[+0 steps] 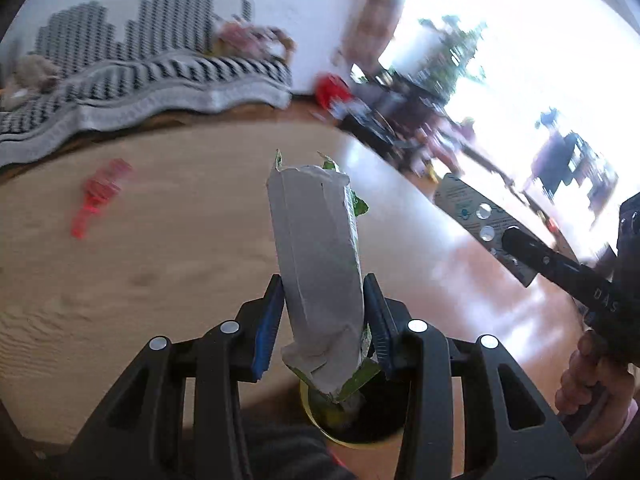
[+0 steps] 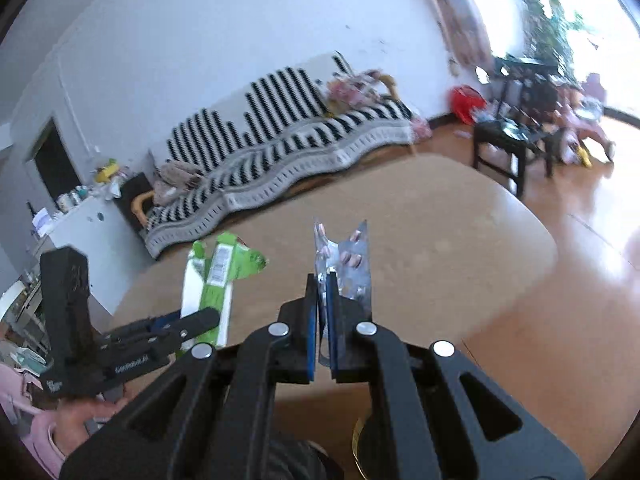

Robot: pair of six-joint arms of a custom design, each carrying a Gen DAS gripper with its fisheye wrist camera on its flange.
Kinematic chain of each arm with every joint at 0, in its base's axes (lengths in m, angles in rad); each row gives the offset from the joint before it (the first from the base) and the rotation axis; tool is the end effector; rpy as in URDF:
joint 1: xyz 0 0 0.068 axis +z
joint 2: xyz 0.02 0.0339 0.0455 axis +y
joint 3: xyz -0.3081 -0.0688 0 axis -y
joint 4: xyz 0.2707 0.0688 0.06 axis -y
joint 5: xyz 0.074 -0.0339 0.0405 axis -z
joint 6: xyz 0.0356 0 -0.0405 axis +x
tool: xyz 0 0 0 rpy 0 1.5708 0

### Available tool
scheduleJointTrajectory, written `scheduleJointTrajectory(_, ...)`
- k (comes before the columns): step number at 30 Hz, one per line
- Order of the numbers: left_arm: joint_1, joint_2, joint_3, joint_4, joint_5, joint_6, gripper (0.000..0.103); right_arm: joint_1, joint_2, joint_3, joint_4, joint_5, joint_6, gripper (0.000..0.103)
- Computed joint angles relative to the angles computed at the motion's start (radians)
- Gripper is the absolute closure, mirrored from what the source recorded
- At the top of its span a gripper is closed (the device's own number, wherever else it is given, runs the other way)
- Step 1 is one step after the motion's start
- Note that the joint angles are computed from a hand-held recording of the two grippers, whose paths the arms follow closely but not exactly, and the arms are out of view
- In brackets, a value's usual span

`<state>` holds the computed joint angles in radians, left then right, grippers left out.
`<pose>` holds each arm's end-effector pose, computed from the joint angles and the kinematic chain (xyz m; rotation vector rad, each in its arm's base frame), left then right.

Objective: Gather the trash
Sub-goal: 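Carry packet and blister pack over the black bin and open both tools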

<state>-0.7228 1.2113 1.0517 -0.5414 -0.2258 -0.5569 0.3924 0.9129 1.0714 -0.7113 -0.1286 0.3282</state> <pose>0.2089 -0.1736 0.3480 0.0693 2.2851 -0.4256 0.1669 0.0740 0.4019 -0.1475 2.1654 0.5574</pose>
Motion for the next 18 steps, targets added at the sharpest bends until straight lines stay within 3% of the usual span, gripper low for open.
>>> scheduleJointTrajectory(5,-0.149,0.130,0.026,0.011,-0.008,-0.016,0.063,-0.231,-0.119,-0.132,-0.110,-0.144,-0.093,0.098)
scheduleJointTrajectory(10,-0.168,0.233,0.043,0.053,0.074,-0.052,0.063,-0.380,-0.161,-0.223,-0.140,-0.262,-0.134,0.098)
scheduleJointTrajectory(18,-0.209,0.401,0.072,0.091,0.118,-0.046,0.063,-0.424,-0.106,-0.311,-0.097,-0.273,-0.143,0.098)
